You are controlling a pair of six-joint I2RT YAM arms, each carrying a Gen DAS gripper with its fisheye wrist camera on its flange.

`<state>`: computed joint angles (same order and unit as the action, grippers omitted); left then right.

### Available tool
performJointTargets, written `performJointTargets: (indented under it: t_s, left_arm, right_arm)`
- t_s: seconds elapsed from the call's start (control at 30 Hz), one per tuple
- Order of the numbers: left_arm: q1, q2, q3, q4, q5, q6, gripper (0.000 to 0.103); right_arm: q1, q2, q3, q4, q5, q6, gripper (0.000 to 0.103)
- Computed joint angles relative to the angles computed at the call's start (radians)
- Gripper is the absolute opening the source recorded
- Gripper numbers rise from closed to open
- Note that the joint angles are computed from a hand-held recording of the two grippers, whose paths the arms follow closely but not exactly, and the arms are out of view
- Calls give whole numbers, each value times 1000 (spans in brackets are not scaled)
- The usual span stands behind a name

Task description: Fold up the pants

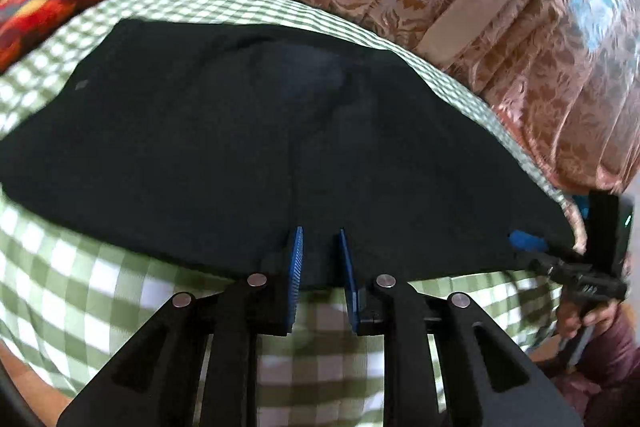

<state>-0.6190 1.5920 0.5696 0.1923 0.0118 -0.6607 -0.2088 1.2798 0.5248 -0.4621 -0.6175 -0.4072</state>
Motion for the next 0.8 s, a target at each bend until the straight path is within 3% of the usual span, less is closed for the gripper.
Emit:
performJointTargets:
  t_s: [0.1, 0.23, 0.43, 0.47, 0.5, 0.53, 0.63, 0.7, 0.8]
  left_arm:
    - [8, -6, 17, -18, 8, -35, 19]
    - [-50, 39, 138, -65, -31, -8, 19]
    - [-131, 208, 371, -107, 7, 74, 19]
    - [-150, 238, 413, -117, 21, 83, 23]
    - [-169, 270, 455, -128, 36, 96, 38]
    - [-183, 292, 482, -135, 39, 105, 41]
    - [-217, 375, 577, -195, 74, 127, 42]
    - [-230, 416, 604, -228, 59, 124, 42]
    - [-210, 420, 562, -154, 101, 80, 42]
  right_arm:
    - [-44, -11, 4, -40, -39, -10, 66]
    - [-88, -36, 47, -92, -55, 39, 66]
    - [-370, 11, 124, -50, -47, 105, 70]
    - [-431, 36, 139, -27, -32, 113, 71]
    - [-488, 61, 154, -2, -18, 125, 71]
    - [-540, 91, 173, 9, -19, 133, 71]
    - [-703, 216, 256, 38, -5, 148, 70]
    - [-819, 324, 330, 31, -32, 129, 49]
    - [-961, 511, 488, -89, -161, 65, 21]
